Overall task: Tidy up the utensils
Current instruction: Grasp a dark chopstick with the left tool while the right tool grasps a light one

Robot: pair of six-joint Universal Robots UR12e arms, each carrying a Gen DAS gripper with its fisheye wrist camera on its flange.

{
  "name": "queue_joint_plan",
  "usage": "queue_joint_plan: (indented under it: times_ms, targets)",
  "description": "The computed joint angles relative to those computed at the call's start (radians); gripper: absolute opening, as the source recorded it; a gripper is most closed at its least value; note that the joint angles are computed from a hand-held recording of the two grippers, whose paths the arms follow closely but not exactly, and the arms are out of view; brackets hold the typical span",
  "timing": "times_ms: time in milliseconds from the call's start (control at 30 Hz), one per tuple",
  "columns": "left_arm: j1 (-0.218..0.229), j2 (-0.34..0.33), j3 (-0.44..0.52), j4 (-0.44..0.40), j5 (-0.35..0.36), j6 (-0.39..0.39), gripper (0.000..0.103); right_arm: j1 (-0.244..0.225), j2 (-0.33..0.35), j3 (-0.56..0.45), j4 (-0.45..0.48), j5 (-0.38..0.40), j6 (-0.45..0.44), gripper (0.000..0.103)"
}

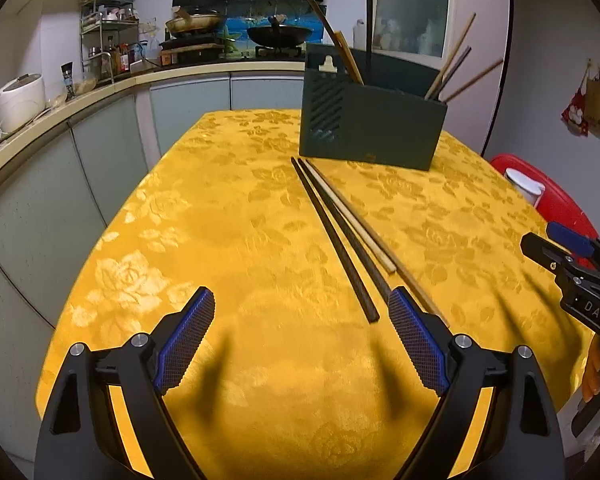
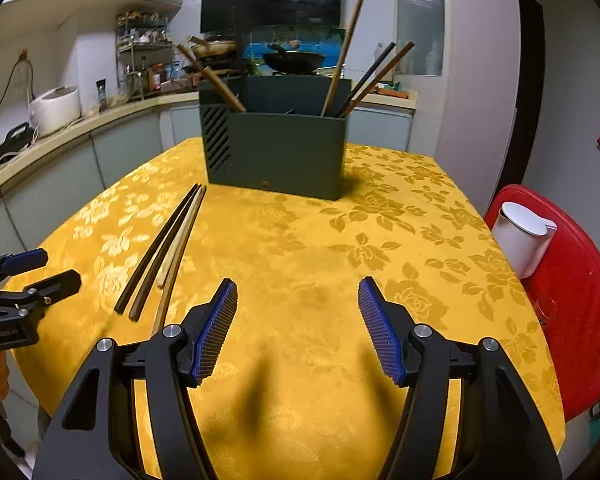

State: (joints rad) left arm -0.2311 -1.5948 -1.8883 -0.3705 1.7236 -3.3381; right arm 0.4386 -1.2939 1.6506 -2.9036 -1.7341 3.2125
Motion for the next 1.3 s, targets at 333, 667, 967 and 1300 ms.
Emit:
queue_joint_plan:
  times_ms: [333, 667, 967, 1300]
  targets:
    - [-0.016, -0.023, 0.01, -0.016, 0.009, 0.014, 0.086, 0.001, 0.005, 0.002, 0.013, -0.01, 0.002, 0.061]
    - [-0.028, -0.051, 0.044, -0.096, 0.038, 0.009, 0.085, 0.004, 0.006, 0.002, 0.021, 0.003, -0.011, 0.061]
    - [-0.024, -0.055, 0.044, -0.101, 0.081, -0.008, 0.079, 0.014, 0.012, 0.001, 0.035, 0.04, -0.034, 0.061]
    - [-0.014, -0.047, 0.033, -0.088, 0.072, -0.029, 0.069, 0.035, 0.029, -0.006, 0.027, 0.143, -0.098, 0.061]
